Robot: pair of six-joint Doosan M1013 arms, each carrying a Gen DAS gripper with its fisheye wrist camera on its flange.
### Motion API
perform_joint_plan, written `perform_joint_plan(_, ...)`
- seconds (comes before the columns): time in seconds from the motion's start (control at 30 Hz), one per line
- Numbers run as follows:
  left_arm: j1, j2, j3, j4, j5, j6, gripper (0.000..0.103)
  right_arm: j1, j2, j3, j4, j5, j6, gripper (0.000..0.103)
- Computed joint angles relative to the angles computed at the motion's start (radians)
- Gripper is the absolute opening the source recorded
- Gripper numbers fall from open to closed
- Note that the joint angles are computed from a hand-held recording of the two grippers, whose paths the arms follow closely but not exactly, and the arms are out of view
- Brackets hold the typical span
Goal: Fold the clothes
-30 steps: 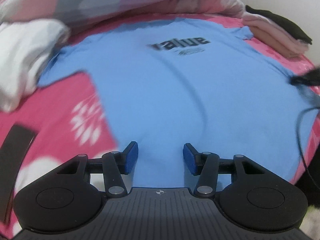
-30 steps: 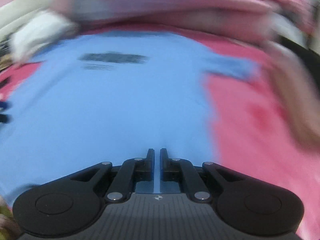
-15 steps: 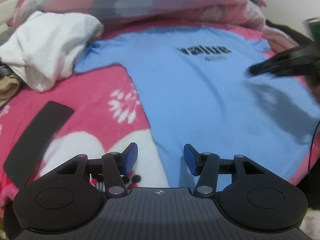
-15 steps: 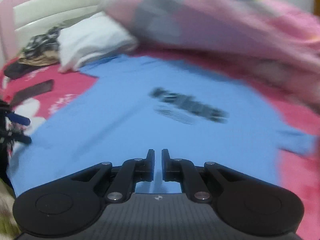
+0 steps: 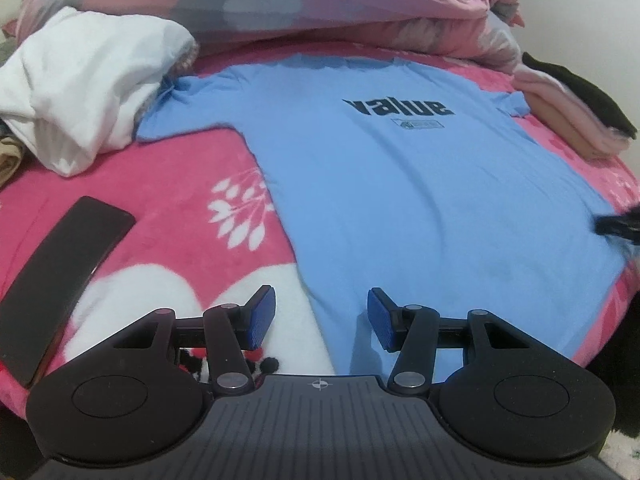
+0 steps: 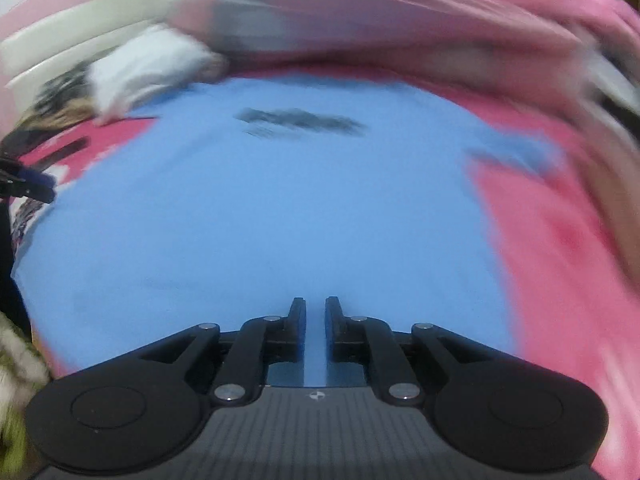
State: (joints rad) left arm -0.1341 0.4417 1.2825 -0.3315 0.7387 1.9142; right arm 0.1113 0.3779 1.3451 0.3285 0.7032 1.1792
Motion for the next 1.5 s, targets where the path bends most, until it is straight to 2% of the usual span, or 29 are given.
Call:
perform_joint_plan(0.1,0.001,-0.003,0.004,-0.048,-0.002,0.059,0.051,-0.034,-0.086,0.097,-0.082,-0.036,0.181,0.012)
perform_joint_plan(0.23,-0.012,-0.009,0.012,-0.131,0.001,0.164,0.051,-0.03,-0.117,0.137,-0.004,-0.176,0.142,0.012)
perform_joint_plan(0.37,-0.034,-0.002,0.007,-0.168,0.06,0.23,0.051,-0.003,-0.023,0.049,0.11,-0.246,0.005,0.012)
perform_joint_plan(0.43,-0.04,0.002,0.008,-0.164,0.092,0.229,0.051,0.01,0.04,-0.018,0.046,-0.212,0.051,0.012)
perform_joint_plan(0.57,-0.042,-0.014,0.045,-0.168,0.088,0.274,0.051,-0.009,0.013,0.045,-0.047,-0.228,0.167,0.01)
perform_joint_plan(0.7,-0.025,-0.011,0.037,-0.186,0.137,0.303,0.051,-0.036,-0.104,0.183,-0.287,-0.239,0.466,0.012)
perform_joint_plan(0.77,-0.02,-0.01,0.034,-0.193,0.151,0.301,0.051,-0.038,-0.125,0.192,-0.338,-0.242,0.554,0.012)
perform_joint_plan(0.8,-0.019,-0.01,0.033,-0.196,0.154,0.294,0.051,-0.036,-0.129,0.19,-0.355,-0.254,0.573,0.012)
perform_joint_plan(0.9,-0.021,-0.011,0.034,-0.189,0.148,0.26,0.051,-0.029,-0.076,0.116,-0.214,-0.32,0.437,0.012)
perform_joint_plan(1.0,-0.024,-0.014,0.036,-0.176,0.145,0.251,0.051,-0.007,0.052,-0.066,-0.173,-0.25,0.37,0.012)
perform_joint_plan(1.1,-0.023,-0.012,0.031,-0.172,0.156,0.255,0.051,-0.003,0.194,-0.269,-0.094,-0.112,0.307,0.012)
perform_joint_plan(1.17,-0.018,-0.009,0.027,-0.185,0.168,0.265,0.051,-0.001,0.234,-0.322,-0.178,-0.042,0.36,0.012)
perform_joint_plan(1.2,-0.014,-0.007,0.025,-0.194,0.174,0.271,0.051,0.0,0.247,-0.332,-0.22,-0.034,0.385,0.01)
perform_joint_plan(1.27,-0.007,-0.004,0.021,-0.212,0.189,0.286,0.051,-0.02,0.211,-0.279,-0.231,-0.052,0.471,0.01)
perform_joint_plan(1.37,0.001,0.001,0.014,-0.233,0.213,0.304,0.051,-0.038,0.156,-0.208,-0.39,-0.067,0.643,0.012)
perform_joint_plan(1.4,0.002,0.003,0.011,-0.235,0.219,0.303,0.051,-0.044,0.147,-0.201,-0.384,-0.077,0.66,0.012)
perform_joint_plan(1.5,-0.001,0.002,0.01,-0.225,0.218,0.291,0.051,-0.042,0.171,-0.246,-0.243,-0.115,0.549,0.012)
